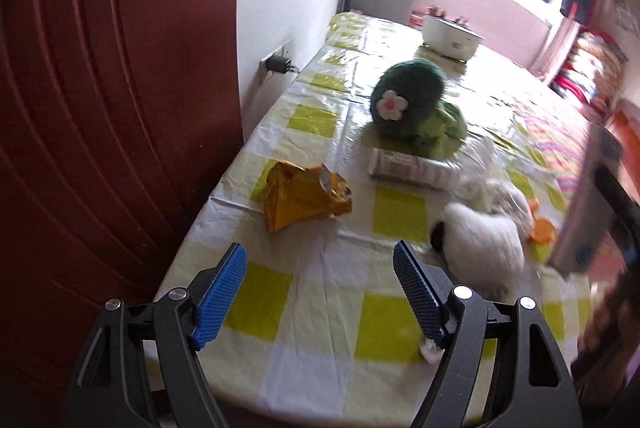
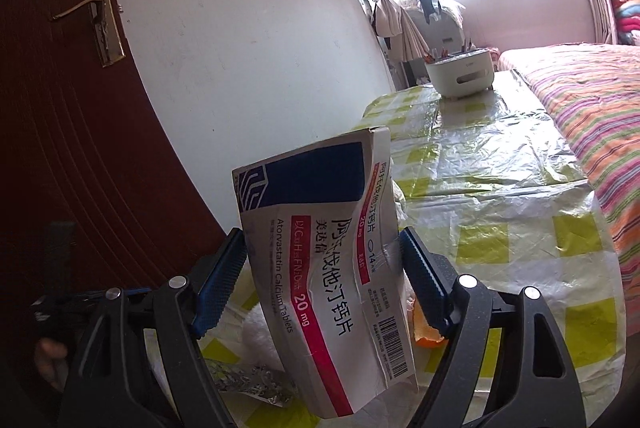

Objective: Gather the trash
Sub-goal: 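Lift the medicine box with the right gripper while the left gripper grasps the gold wrapper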

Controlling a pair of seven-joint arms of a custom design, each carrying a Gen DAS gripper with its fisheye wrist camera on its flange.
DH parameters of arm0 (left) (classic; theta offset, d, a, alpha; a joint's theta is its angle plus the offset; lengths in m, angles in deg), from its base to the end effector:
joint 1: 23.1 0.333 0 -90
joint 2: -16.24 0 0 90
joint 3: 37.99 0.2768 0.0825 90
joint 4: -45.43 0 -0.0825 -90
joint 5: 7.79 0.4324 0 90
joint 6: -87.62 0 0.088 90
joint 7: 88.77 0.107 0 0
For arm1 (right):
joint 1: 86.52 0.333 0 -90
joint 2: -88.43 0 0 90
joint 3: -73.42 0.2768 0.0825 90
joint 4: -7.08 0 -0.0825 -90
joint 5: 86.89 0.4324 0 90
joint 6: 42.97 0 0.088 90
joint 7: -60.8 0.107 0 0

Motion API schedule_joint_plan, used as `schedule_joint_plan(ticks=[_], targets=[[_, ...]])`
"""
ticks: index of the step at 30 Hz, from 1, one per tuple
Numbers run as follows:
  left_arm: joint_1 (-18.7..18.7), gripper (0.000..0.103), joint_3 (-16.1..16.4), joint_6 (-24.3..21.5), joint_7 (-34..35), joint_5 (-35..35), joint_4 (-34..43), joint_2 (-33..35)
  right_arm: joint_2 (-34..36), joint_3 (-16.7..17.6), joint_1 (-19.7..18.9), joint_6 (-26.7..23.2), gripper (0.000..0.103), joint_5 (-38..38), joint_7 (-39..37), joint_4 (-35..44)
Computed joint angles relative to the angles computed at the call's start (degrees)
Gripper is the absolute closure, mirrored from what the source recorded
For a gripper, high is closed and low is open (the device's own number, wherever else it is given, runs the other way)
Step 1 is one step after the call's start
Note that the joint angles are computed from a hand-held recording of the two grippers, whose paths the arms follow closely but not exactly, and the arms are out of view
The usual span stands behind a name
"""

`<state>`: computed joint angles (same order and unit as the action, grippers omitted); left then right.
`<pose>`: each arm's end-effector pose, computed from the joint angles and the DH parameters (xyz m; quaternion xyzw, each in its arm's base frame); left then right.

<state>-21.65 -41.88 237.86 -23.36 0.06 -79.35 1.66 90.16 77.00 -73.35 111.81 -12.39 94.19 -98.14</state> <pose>0.5800 -0.0299 0.5239 -0.7518 0.5612 -0.2590 0.2297 0.6412 0.1583 0.5296 -0.6622 0.4974 -0.0977 0.5518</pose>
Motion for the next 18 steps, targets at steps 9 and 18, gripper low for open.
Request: schedule_joint_plan(ticks=[9, 18], targets=[[0.83, 0.029, 0.24, -3.45, -1.87, -3.87, 8.59, 9.12, -2.96, -0.91, 0.4, -1.13, 0.026, 5.35, -4.95, -2.42], [1.86, 0.031, -0.03, -5.58, -3.42, -7.61, 12.36, 13.47, -3.68, -1.29, 0.79, -2.45, 0.026, 6.51, -6.49, -2.98]])
